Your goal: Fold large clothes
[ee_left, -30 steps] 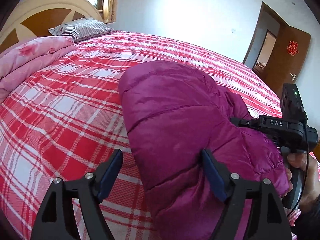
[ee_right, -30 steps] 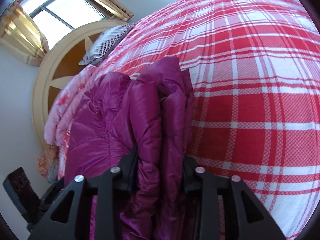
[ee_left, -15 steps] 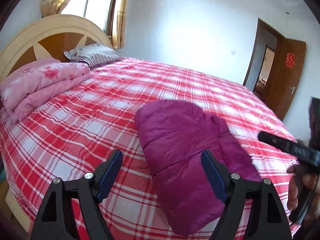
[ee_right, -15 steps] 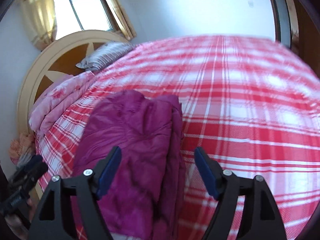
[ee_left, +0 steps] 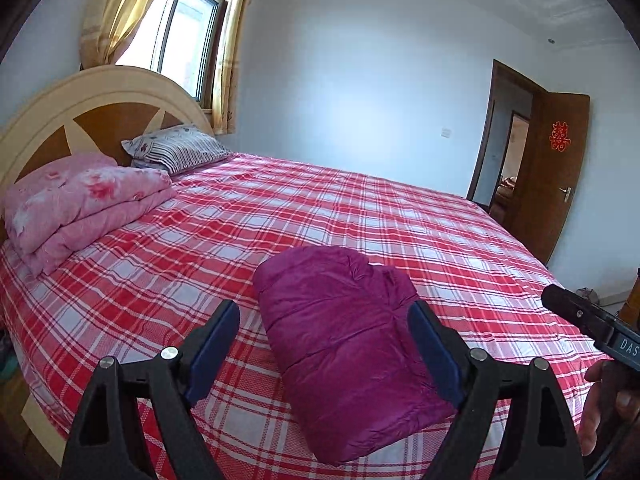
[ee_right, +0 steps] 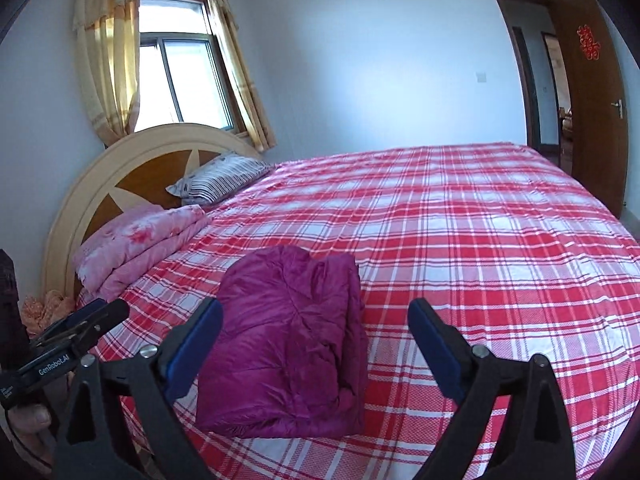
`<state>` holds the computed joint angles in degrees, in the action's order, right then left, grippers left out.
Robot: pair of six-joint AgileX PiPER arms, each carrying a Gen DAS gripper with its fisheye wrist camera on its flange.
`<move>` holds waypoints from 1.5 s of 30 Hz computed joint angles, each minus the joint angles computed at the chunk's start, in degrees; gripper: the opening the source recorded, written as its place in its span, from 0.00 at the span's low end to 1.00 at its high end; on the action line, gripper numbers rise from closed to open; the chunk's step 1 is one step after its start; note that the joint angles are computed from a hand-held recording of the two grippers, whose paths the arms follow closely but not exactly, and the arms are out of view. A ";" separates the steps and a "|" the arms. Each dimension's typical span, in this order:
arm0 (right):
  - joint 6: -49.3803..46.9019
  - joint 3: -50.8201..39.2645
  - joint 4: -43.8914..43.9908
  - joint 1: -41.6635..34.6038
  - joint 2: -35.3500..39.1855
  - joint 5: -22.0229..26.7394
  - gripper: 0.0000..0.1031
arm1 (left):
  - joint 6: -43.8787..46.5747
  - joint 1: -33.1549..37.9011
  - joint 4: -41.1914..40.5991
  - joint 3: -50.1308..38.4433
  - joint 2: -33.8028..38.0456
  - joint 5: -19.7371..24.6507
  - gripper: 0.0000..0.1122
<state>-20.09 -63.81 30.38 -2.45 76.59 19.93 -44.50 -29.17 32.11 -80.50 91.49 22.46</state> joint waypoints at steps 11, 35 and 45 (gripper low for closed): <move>14.10 2.94 -16.99 4.44 -5.41 -2.14 0.97 | 0.16 -0.13 0.51 0.75 -1.03 -0.54 0.77; 16.90 5.06 -20.80 6.97 -8.62 -3.34 0.99 | -2.30 -1.44 3.26 0.79 -1.85 0.78 0.77; 16.06 5.48 -19.80 6.82 -8.82 -3.59 0.99 | -2.90 -2.00 4.00 0.69 -1.85 1.07 0.78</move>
